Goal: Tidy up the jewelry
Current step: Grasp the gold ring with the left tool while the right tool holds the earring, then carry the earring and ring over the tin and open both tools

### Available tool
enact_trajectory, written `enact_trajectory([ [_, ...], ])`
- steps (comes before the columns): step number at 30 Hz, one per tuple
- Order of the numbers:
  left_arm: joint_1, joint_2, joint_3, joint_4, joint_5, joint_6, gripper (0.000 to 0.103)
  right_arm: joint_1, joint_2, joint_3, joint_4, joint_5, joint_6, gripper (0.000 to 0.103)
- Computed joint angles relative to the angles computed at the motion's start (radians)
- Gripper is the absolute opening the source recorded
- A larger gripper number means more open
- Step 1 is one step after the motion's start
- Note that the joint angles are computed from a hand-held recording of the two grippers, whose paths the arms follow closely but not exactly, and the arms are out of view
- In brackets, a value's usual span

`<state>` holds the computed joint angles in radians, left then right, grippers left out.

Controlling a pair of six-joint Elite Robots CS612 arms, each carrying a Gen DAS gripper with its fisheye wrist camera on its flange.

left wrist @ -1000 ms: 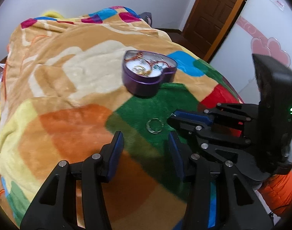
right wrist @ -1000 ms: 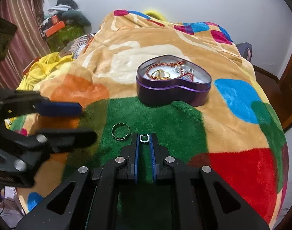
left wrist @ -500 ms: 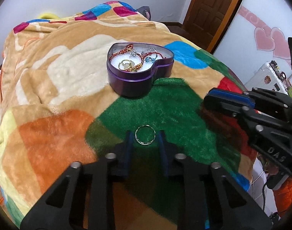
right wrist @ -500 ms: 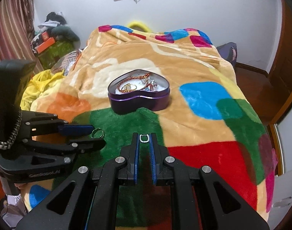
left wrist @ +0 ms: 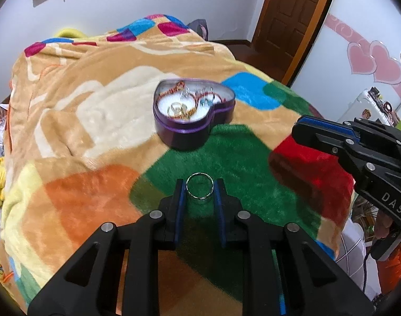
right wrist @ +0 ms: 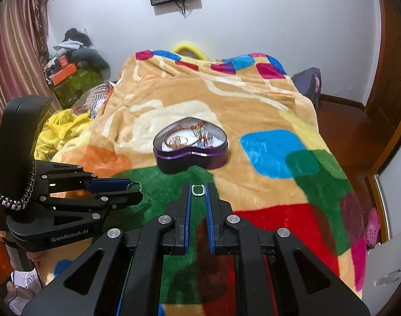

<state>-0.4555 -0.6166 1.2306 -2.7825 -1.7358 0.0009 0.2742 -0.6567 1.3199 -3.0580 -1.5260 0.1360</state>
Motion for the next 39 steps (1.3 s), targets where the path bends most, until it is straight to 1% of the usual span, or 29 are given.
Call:
enact_trajectory([
  [7,0.007,-0.011,-0.004,-0.059,-0.010,-0.020,0.021,-0.001,-0.003,-0.006,-0.035,-0.002,0.002,0.009],
  [14,0.015,-0.008,-0.031,-0.106,-0.023,-0.041,0.021,-0.004,0.006,-0.035,-0.066,-0.006,-0.001,0.009],
  [27,0.024,0.024,-0.107,-0.133,-0.044,-0.058,0.021,-0.010,0.033,-0.100,-0.103,0.006,0.000,0.009],
  [33,0.029,0.051,-0.156,-0.107,-0.054,-0.059,0.021,-0.013,0.059,-0.146,-0.081,0.018,-0.001,0.009],
  [36,0.032,0.072,-0.190,-0.072,-0.066,-0.060,0.021,-0.015,0.076,-0.171,-0.048,0.028,0.000,0.009],
  [39,0.036,0.097,-0.232,-0.020,-0.089,-0.065,0.021,-0.019,0.099,-0.208,0.009,0.043,0.007,0.009],
])
